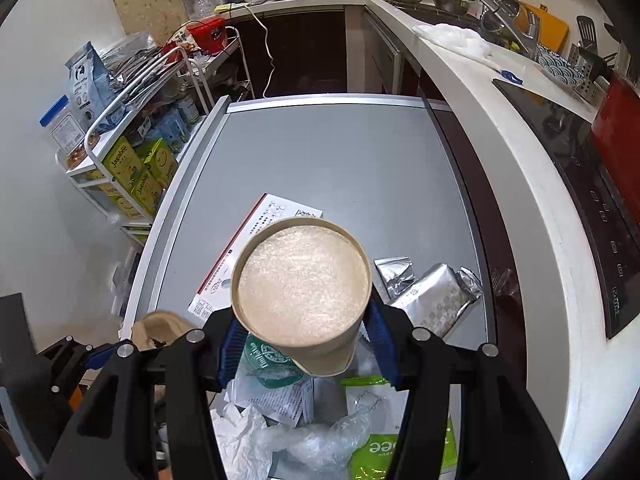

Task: Collect trash
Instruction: 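Lift carrier and paper cup, carry both down over the white paper bag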

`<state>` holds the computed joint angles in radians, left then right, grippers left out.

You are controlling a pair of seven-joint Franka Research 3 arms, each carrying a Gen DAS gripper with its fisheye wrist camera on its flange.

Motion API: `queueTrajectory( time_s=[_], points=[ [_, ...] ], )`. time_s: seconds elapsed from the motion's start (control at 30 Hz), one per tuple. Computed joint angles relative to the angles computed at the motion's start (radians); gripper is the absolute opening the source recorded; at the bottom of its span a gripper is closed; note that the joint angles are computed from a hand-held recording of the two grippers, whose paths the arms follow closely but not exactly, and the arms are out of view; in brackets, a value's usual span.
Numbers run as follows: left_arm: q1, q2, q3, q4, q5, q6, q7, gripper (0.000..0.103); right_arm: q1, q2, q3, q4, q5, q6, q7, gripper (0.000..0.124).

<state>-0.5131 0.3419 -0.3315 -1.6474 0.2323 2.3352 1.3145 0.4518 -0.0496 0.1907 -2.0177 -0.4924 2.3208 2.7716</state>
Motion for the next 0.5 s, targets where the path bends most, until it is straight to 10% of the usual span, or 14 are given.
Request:
queueTrajectory(
  time_s=[0.5],
  points=[
    [0.067, -0.021, -0.024, -0.019, -0.180, 0.054, 0.063, 0.074, -0.004, -0.033, 0.017, -0.015, -0.016, 0.014, 0.033, 0.053]
  ],
)
